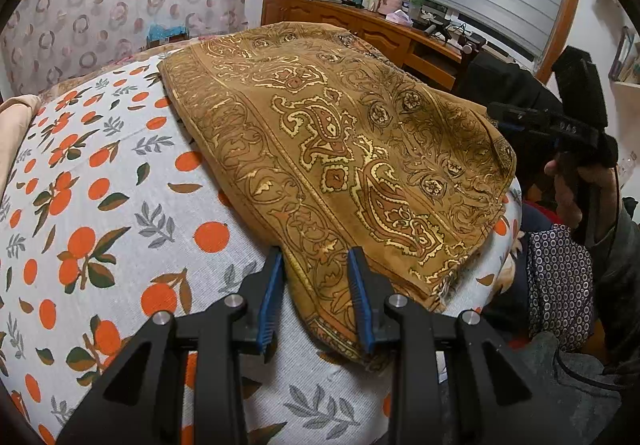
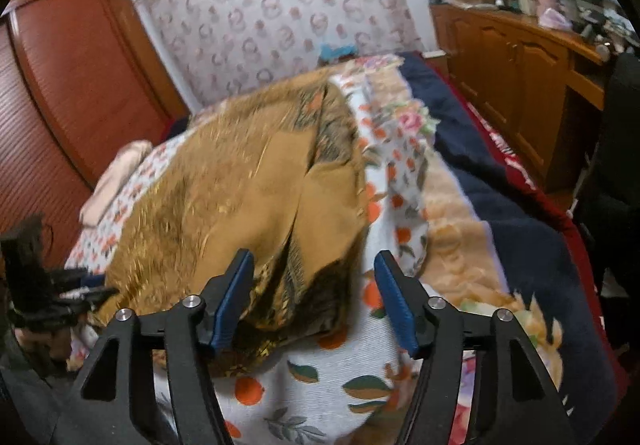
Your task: Fold small clothes
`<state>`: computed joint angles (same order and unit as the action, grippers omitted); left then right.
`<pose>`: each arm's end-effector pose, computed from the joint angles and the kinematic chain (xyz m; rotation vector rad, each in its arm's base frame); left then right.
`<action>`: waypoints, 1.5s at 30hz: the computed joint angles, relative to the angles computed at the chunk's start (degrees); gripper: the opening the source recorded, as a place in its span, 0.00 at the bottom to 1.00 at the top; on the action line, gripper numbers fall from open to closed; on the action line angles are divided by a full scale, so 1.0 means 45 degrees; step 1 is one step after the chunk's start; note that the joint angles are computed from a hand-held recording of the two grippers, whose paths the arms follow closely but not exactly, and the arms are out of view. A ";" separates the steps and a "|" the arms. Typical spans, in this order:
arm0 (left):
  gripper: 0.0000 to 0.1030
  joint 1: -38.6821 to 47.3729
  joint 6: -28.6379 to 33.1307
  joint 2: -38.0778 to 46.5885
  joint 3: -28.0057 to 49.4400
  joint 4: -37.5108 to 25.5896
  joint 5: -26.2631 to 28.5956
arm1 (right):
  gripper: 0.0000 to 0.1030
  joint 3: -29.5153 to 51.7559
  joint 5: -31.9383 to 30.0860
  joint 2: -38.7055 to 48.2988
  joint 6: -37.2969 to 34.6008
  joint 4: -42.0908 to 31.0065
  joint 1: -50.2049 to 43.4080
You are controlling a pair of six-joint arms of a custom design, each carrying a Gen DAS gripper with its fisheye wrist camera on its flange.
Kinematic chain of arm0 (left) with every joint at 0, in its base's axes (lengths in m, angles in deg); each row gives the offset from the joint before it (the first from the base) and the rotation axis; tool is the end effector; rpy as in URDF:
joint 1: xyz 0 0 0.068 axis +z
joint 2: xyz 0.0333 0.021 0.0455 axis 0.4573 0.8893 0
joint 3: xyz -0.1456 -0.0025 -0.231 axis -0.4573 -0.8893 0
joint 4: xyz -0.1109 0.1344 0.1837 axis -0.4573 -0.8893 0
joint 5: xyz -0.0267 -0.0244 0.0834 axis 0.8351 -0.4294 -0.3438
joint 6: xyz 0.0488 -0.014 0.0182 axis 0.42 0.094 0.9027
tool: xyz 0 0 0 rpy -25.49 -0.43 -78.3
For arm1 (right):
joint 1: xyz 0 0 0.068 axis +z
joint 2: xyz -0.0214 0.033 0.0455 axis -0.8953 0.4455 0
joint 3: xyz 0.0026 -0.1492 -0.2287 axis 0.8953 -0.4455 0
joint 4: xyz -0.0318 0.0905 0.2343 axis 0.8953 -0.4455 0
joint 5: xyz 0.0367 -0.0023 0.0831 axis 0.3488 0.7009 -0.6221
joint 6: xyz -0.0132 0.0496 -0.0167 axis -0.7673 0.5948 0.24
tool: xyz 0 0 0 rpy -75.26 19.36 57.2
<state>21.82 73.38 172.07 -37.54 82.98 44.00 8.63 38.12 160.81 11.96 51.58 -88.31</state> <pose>0.2189 -0.0374 0.0330 0.7068 2.3669 -0.5202 0.1789 -0.0606 0.0564 0.0759 2.2820 0.4278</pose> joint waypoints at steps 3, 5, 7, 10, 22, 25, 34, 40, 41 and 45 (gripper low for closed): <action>0.29 0.0004 0.0004 0.0006 0.0000 -0.0001 0.0001 | 0.70 -0.0178 0.0181 -0.0778 0.0141 -0.0281 0.0221; 0.29 0.0013 0.0027 0.0001 0.0005 -0.0016 -0.0006 | 0.71 -0.0317 0.0843 -0.0937 0.0382 -0.0100 0.1099; 0.29 0.0020 0.0023 -0.0003 0.0014 -0.0041 0.0017 | 0.72 -0.0191 0.1535 -0.0431 0.0570 0.0236 0.1947; 0.30 -0.0024 -0.0035 -0.0003 0.0008 -0.0014 -0.0011 | 0.72 0.0114 0.2773 0.0775 0.0867 0.0858 0.2959; 0.02 0.0297 0.0136 -0.0801 0.0283 -0.0898 0.0901 | 0.10 -0.0113 0.3904 0.1280 0.0345 0.1353 0.4243; 0.02 0.0629 -0.0107 -0.1804 0.0353 -0.1263 0.1538 | 0.07 -0.0129 0.3094 0.0310 0.0102 0.0756 0.3827; 0.02 0.0739 -0.1556 -0.2271 0.3347 -0.2772 0.1837 | 0.04 0.2187 0.1491 -0.2718 0.0784 -0.2279 0.3221; 0.02 0.0729 -0.2531 -0.0904 0.5963 -0.3210 0.1371 | 0.03 0.5352 0.2105 -0.1080 0.1528 -0.3224 0.3727; 0.02 0.0679 -0.2614 -0.0620 0.6402 -0.3343 0.1241 | 0.03 0.5829 0.2258 -0.0784 0.1620 -0.3437 0.3802; 0.02 0.0426 -0.2792 0.0625 0.8161 -0.3924 0.0501 | 0.02 0.7872 0.3257 0.0695 0.1699 -0.4324 0.4103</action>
